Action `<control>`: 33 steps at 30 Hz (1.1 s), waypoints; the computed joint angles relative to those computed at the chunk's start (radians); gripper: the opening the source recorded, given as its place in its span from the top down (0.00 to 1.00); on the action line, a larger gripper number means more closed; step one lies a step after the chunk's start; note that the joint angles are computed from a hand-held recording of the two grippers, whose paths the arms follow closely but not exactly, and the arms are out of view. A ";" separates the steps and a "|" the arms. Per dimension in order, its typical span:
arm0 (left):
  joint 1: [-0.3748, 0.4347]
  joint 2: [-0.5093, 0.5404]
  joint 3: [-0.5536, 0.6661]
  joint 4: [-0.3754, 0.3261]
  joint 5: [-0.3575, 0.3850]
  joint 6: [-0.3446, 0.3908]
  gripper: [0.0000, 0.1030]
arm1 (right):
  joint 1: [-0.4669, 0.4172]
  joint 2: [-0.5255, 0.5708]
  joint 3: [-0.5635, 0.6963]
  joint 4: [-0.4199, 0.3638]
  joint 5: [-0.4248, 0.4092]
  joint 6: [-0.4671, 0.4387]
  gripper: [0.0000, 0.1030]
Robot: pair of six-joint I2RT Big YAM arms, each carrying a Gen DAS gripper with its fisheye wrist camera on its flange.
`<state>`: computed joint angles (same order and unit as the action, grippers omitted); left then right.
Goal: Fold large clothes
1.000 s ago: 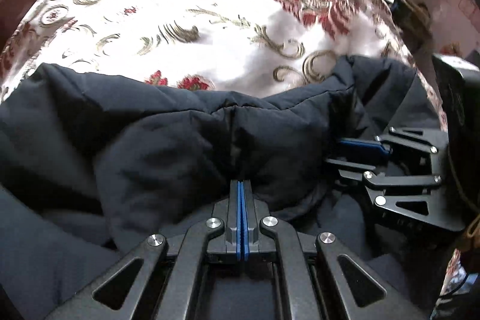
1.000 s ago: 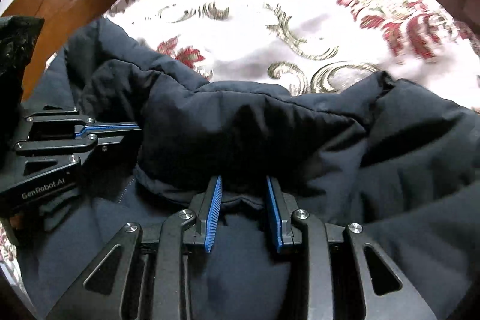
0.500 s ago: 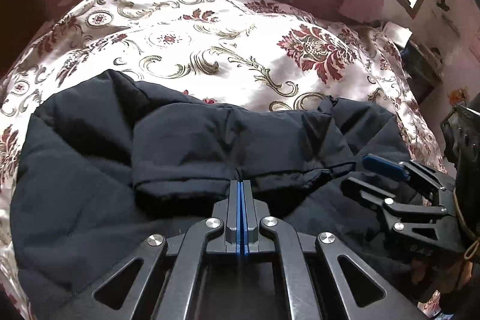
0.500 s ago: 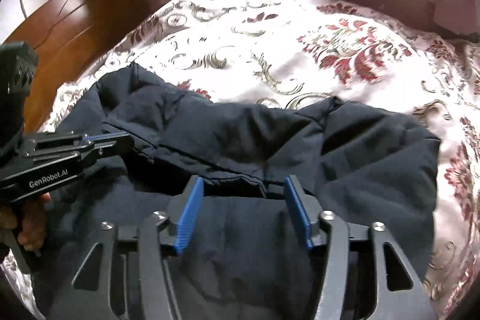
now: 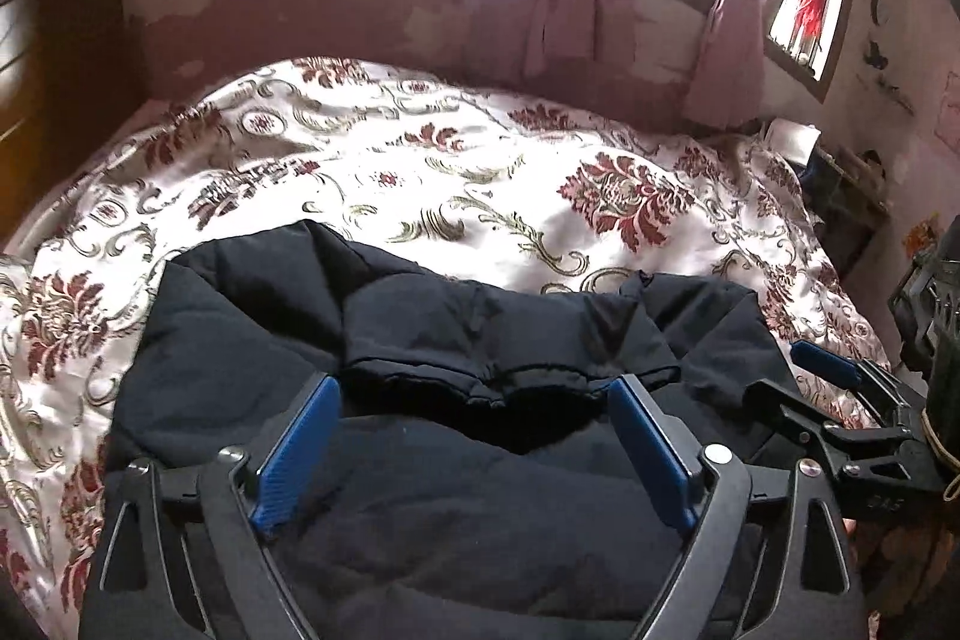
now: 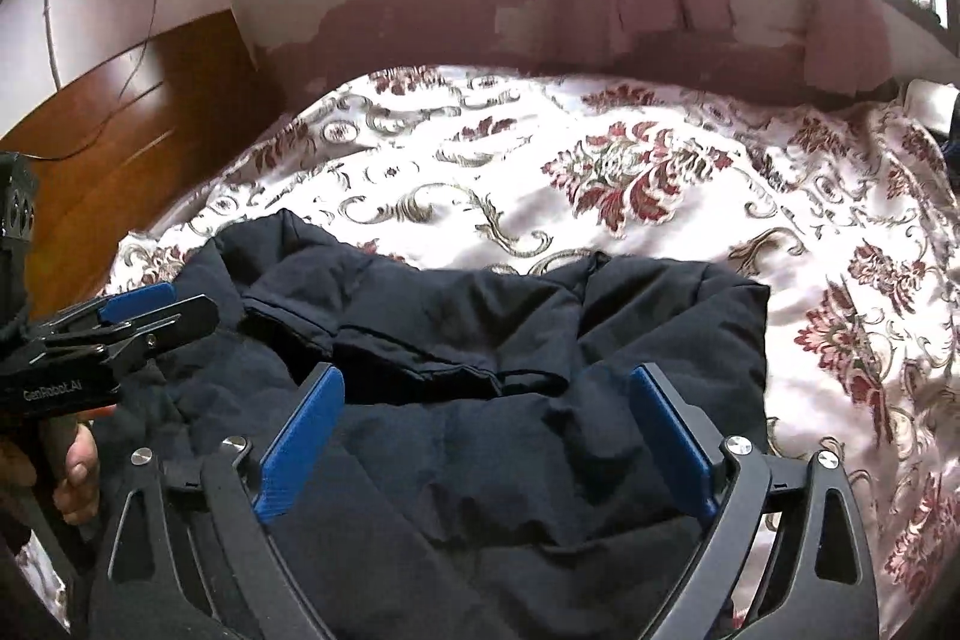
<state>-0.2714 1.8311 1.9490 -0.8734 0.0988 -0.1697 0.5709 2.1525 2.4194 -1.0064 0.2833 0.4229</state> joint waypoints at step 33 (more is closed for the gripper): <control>-0.090 -0.781 -0.576 0.182 -0.186 0.007 0.00 | 0.346 -0.583 -0.561 0.205 0.312 -0.004 0.01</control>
<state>-0.3616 1.0503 1.3726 -0.6914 -0.0876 -0.1624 0.9174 1.5697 1.8588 -0.8014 0.5949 0.4185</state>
